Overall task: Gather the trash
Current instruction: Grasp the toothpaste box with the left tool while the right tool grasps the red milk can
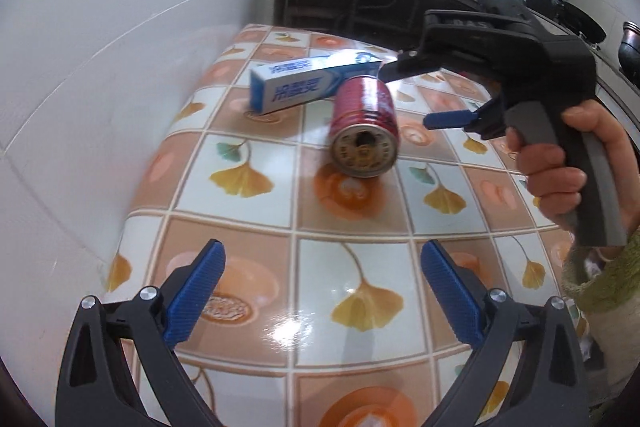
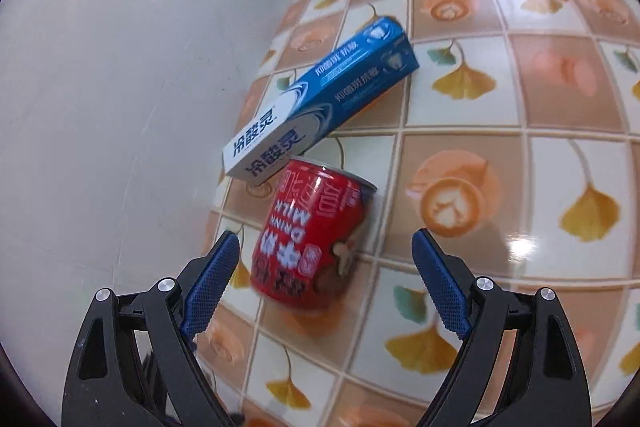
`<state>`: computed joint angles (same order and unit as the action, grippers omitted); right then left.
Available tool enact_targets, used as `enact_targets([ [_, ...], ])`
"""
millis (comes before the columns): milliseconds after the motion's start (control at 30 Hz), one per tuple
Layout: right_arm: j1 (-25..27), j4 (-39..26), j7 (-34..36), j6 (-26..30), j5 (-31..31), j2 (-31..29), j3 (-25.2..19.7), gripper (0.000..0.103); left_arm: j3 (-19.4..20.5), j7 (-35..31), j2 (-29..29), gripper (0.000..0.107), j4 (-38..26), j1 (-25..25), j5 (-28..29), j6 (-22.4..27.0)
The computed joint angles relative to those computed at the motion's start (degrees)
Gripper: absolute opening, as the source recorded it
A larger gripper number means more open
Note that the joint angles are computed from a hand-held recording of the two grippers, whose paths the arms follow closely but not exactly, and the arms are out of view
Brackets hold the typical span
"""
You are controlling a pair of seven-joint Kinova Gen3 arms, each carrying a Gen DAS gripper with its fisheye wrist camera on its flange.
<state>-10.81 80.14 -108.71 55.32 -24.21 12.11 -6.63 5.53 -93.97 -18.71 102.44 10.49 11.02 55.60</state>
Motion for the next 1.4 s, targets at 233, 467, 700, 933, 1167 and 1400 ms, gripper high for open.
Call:
enact_targets([
  [233,-3.2,-5.6,-3.5,2.6,4.6,4.7,-0.1,0.079,-5.5,3.4,0.9,0.096,-0.4,7.5,-5.2,0.2],
  [467,-4.5,-6.0,-3.8,1.7,7.0,5.9,-0.6,0.066,-7.0,2.9,1.0,0.096,-0.1,8.3,-4.9,0.1],
  [700,-3.7,-2.4,0.3,0.7,7.6,3.1,-0.8,0.065,-7.2,3.4,1.5,0.096,-0.6,7.9,-4.5,-0.2],
  [933,0.0,7.5,5.9,0.4,6.1,-5.4,1.0,0.065,-7.6,2.7,3.6,0.096,-2.6,8.3,-2.2,-0.4],
  [1167,4.2,18.7,9.6,0.0,2.8,-15.5,5.0,0.065,-10.8,-2.5,11.1,0.096,-12.4,10.1,5.3,0.1],
  [1400,6.5,23.9,15.4,0.8,-2.1,-20.6,9.2,0.065,-0.2,-7.9,27.6,0.096,-31.0,5.9,-2.2,3.8],
])
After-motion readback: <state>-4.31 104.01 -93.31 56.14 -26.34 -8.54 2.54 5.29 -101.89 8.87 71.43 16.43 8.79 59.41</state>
